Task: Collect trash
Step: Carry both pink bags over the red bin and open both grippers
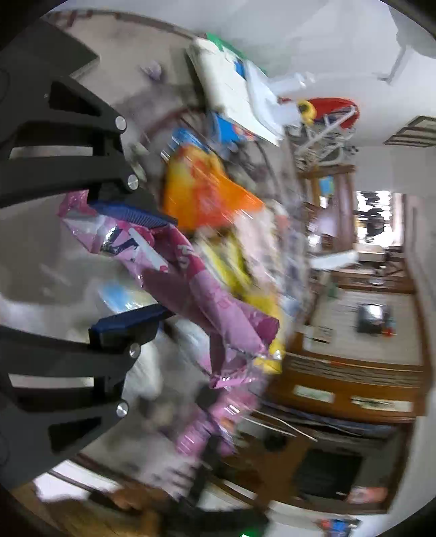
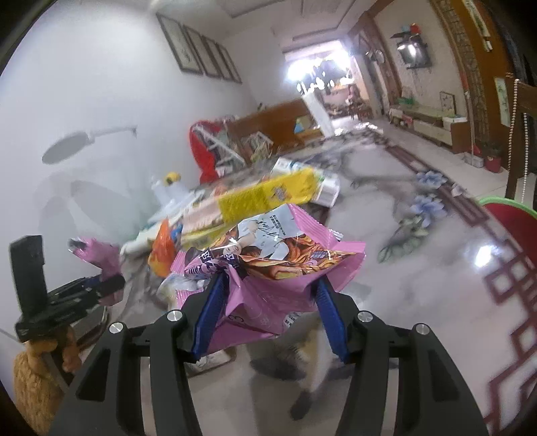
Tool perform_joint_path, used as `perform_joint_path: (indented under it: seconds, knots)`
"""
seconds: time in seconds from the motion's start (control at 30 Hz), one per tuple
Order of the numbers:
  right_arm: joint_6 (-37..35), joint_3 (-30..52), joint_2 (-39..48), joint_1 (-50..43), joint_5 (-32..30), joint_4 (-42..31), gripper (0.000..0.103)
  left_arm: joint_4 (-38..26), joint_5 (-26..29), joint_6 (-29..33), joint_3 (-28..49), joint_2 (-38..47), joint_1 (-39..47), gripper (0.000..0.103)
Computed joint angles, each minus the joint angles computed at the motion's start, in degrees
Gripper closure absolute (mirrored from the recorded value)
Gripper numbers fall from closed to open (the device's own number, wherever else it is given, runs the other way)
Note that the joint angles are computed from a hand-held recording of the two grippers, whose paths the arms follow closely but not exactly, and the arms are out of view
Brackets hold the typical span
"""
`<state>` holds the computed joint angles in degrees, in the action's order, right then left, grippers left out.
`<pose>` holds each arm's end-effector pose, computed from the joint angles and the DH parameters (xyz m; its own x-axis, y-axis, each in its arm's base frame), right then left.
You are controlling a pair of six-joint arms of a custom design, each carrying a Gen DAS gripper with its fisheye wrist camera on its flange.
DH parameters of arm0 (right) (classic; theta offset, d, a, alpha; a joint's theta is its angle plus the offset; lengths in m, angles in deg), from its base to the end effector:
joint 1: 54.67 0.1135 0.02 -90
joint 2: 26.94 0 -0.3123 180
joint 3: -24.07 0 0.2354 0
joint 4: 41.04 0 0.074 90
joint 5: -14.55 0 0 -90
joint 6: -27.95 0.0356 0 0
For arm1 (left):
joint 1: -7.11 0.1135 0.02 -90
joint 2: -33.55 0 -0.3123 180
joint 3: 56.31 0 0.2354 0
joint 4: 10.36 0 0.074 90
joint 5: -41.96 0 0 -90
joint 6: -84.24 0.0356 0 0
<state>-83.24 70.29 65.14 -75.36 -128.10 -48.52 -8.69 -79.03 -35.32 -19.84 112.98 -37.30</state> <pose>0.2461 -0.0627 0.1800 -0.6167 -0.0015 -0.7872 -0.4854 0.7880 0.3788 0.1654 -0.1363 0.1911 -0.5696 -0.0340 -0.8212 0.0489 0.9960 -0.0751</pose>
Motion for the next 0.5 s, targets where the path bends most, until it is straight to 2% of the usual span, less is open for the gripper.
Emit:
perform_joint_path:
  seconds: [0.07,0.1,0.17,0.23,0.33,0.5]
  knots:
    - [0.1,1.15,0.57,-2.61,-1.38,-0.05,0.05,3.44,-2.8,-1.46,2.57,2.44,-2.28,0.059]
    - [-0.06,1.83,0.93,-3.84,-1.84,-0.29,0.05,7.08,-3.48,-2.49,4.46,5.04,-3.18,0.059]
    - [-0.65,4.36,2.61,-7.59,-2.46,-0.88,0.05,11.69,-1.21,-2.89,8.59,10.21,-3.39,0.059]
    - [-0.75,7.45,4.65,-10.63,-2.5,-1.51,0.05,13.24,2.06,-2.37,14.06,15.43,-3.47,0.059]
    - [1.31,13.62,8.99,-14.44,-1.18,-1.22,0.05,11.48,7.89,-0.44,26.34,24.68,-2.87,0.059]
    - [7.58,26.36,17.85,-18.66,2.62,-2.16,0.05,0.75,18.17,-1.42,52.11,40.99,-0.41,0.059]
